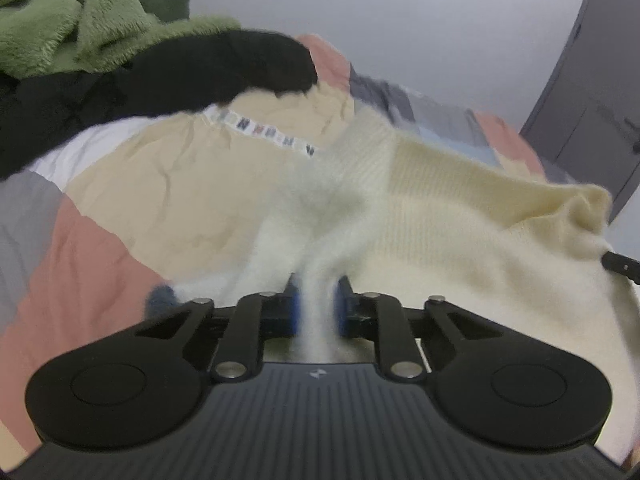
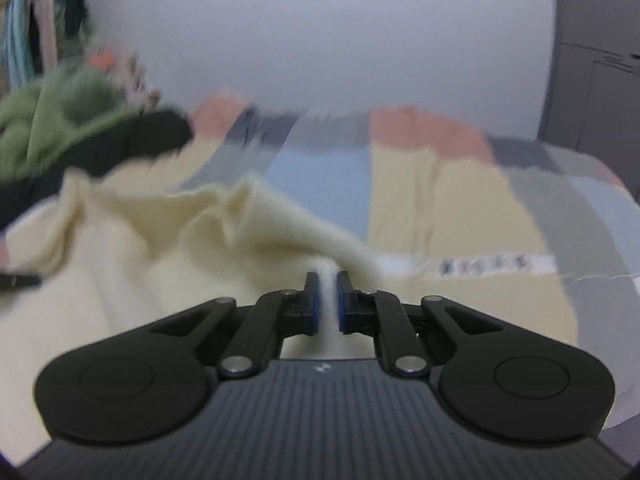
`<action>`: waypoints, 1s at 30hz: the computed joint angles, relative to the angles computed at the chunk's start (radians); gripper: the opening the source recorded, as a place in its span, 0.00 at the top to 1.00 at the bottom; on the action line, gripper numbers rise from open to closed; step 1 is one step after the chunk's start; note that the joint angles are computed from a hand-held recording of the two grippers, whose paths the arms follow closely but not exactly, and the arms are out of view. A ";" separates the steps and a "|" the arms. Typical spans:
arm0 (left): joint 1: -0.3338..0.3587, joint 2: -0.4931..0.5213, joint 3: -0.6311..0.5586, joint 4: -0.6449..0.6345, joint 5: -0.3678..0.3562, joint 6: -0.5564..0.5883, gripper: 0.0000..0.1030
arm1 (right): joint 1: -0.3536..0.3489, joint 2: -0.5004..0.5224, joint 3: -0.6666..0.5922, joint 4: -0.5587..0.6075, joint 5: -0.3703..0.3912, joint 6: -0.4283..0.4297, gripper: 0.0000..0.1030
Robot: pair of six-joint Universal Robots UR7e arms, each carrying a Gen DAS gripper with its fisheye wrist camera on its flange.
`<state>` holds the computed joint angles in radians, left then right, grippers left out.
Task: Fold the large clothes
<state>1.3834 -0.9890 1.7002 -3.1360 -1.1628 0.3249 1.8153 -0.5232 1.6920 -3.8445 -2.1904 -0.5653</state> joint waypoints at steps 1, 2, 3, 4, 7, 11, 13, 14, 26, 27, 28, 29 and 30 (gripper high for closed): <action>0.000 -0.007 0.007 -0.017 -0.016 -0.004 0.84 | -0.003 -0.007 0.005 -0.022 0.005 0.002 0.89; 0.003 -0.016 0.016 -0.042 -0.046 -0.011 0.84 | -0.006 -0.016 0.014 -0.045 0.016 0.011 0.89; 0.006 -0.025 0.023 -0.059 -0.078 -0.024 0.85 | -0.012 -0.026 0.025 -0.065 0.033 0.022 0.89; 0.011 -0.036 0.029 -0.074 -0.116 -0.045 0.85 | -0.016 -0.033 0.031 -0.072 0.041 0.036 0.89; 0.018 -0.048 0.040 -0.130 -0.182 -0.054 0.85 | -0.021 -0.027 0.022 -0.101 0.049 0.034 0.89; 0.019 -0.020 0.006 -0.122 -0.146 -0.063 0.85 | -0.027 0.020 -0.040 -0.108 0.018 0.006 0.89; 0.024 0.001 -0.022 -0.079 -0.122 -0.077 0.85 | -0.037 0.034 -0.061 -0.069 -0.005 0.026 0.89; 0.025 0.004 -0.029 -0.055 -0.106 -0.086 0.85 | -0.042 0.037 -0.069 -0.041 -0.016 0.040 0.89; 0.021 -0.002 -0.034 0.039 -0.062 -0.081 0.78 | -0.066 0.038 -0.075 0.131 -0.048 0.136 0.82; 0.014 -0.009 -0.022 0.032 -0.054 -0.081 0.75 | -0.065 0.028 -0.060 0.124 -0.041 0.156 0.80; 0.008 -0.021 -0.004 0.020 -0.052 -0.083 0.74 | -0.064 0.016 -0.043 0.118 -0.032 0.176 0.78; 0.001 -0.036 0.018 0.005 -0.054 -0.086 0.72 | -0.062 0.005 -0.027 0.112 -0.024 0.193 0.76; -0.005 -0.051 0.038 -0.007 -0.055 -0.085 0.66 | -0.057 -0.006 -0.010 0.107 -0.018 0.209 0.74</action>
<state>1.3782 -1.0396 1.7382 -3.1428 -1.2180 0.2395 1.7584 -0.5294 1.6822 -3.7371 -2.2079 -0.3563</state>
